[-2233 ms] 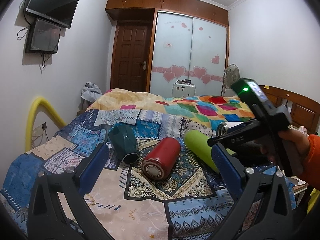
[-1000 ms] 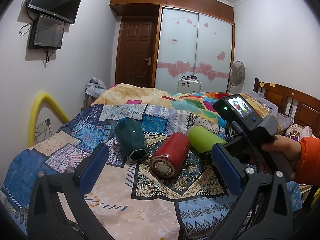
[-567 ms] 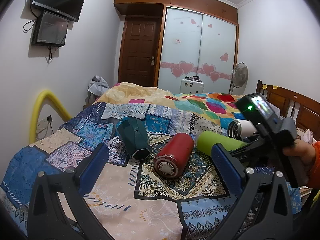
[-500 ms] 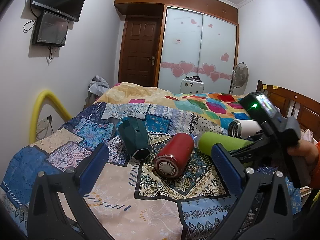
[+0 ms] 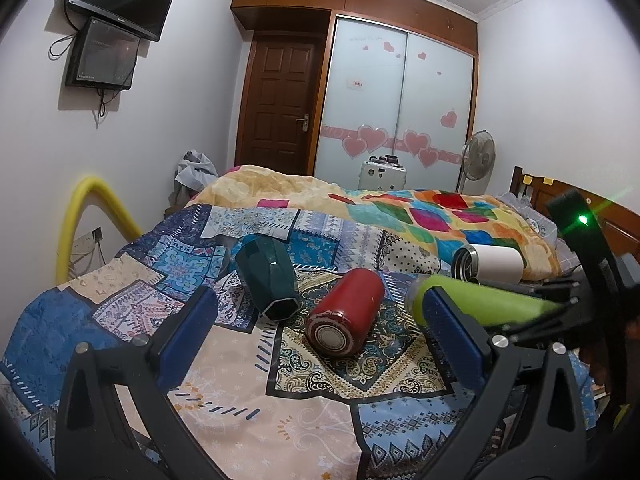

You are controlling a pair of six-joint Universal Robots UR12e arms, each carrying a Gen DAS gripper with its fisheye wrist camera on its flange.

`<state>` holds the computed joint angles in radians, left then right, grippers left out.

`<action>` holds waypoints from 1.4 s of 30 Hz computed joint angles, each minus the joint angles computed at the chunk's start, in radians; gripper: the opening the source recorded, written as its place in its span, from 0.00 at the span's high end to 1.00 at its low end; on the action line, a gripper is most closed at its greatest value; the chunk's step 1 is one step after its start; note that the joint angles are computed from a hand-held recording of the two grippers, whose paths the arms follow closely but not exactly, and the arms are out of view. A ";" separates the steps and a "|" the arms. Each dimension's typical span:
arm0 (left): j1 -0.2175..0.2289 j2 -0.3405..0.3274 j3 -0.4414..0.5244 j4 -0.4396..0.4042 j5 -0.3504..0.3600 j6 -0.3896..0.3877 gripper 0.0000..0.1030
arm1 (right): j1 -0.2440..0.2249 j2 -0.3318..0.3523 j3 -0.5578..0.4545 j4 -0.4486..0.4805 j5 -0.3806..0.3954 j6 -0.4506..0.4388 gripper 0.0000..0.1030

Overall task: Flip cup upright
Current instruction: 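Close the left tool on the lime-green bottle and lift it off the quilt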

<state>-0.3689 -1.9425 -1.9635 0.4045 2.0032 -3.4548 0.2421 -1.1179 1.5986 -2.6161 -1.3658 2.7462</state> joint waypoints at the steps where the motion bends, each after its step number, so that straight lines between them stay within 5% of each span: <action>1: 0.000 0.001 -0.001 0.003 -0.002 0.000 0.00 | 0.000 -0.003 0.008 -0.006 0.003 -0.001 0.40; 13: 0.000 -0.003 0.004 -0.021 -0.030 0.010 0.00 | 0.001 -0.010 0.072 -0.073 0.040 -0.022 0.40; 30: -0.037 -0.024 0.040 -0.132 -0.029 0.087 0.00 | -0.010 0.010 0.061 -0.050 0.104 -0.083 0.39; 42: -0.076 -0.028 0.115 -0.263 0.023 0.094 0.00 | -0.088 -0.073 0.166 -0.154 0.265 -0.070 0.39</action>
